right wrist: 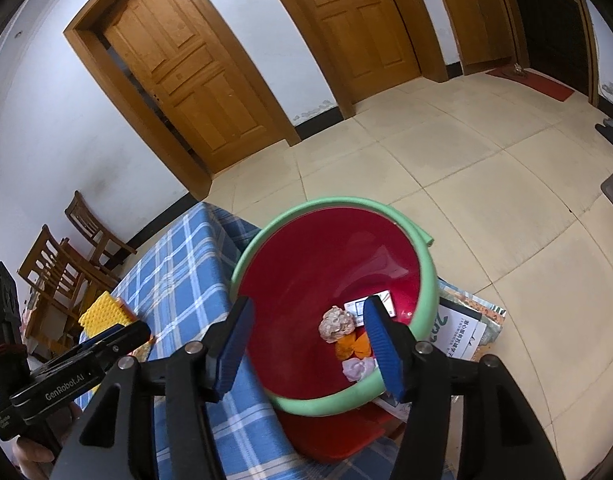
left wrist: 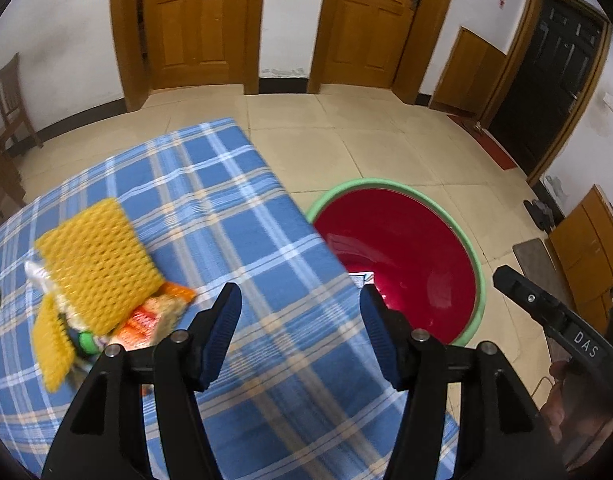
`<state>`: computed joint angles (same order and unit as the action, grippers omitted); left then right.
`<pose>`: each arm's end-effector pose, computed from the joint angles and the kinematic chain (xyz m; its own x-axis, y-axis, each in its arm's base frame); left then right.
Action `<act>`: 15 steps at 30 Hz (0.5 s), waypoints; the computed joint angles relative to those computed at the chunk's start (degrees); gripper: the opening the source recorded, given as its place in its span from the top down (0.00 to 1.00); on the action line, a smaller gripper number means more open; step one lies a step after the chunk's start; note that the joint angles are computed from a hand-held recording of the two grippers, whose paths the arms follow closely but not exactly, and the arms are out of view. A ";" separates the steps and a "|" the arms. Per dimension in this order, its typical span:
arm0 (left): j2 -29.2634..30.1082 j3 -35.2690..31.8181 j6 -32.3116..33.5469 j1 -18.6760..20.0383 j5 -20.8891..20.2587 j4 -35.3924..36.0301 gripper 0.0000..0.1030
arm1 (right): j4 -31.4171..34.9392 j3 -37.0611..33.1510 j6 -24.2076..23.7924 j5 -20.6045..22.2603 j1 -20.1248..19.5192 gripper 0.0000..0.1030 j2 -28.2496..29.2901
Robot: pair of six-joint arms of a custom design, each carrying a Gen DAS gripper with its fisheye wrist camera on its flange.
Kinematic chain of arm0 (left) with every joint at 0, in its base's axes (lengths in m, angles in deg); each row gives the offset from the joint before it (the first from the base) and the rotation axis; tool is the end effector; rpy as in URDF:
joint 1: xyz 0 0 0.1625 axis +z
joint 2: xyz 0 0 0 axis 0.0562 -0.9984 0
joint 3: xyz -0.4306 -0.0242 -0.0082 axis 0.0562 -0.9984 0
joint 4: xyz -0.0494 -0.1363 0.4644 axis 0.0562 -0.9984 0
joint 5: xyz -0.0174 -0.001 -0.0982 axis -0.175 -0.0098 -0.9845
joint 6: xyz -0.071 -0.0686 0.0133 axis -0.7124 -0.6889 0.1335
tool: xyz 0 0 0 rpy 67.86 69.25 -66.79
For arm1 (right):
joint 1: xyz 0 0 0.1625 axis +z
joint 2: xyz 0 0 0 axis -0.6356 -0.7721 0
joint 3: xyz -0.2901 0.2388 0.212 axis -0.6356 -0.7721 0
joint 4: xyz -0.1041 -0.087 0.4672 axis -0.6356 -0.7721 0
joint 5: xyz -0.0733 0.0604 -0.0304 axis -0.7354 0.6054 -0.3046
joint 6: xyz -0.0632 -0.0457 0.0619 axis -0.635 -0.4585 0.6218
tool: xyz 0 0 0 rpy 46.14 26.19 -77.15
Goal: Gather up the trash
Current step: 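Open both grippers to drop the paper and sock into the bin, then return to the table and grasp a yellow foam net with the left gripper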
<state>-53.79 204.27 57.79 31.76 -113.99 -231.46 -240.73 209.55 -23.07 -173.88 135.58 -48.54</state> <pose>-0.3430 -0.4553 -0.0145 -0.6101 0.6668 -0.4279 0.7569 0.6502 -0.0660 0.0999 -0.3204 0.1884 -0.7871 0.5938 0.1670 0.0844 0.3718 -0.9244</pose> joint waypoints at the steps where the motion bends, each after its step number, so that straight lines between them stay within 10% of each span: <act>1: -0.51 0.32 -0.28 0.13 0.32 -0.08 0.40 | 0.18 -0.25 0.02 -0.25 0.45 0.41 0.26; 15: -7.81 3.89 -2.67 4.12 5.81 -1.05 0.40 | 3.22 -3.29 0.20 -1.53 4.34 0.41 3.78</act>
<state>-61.60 208.16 55.12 35.88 -108.18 -232.51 -237.51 206.26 -22.87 -175.40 139.92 -44.76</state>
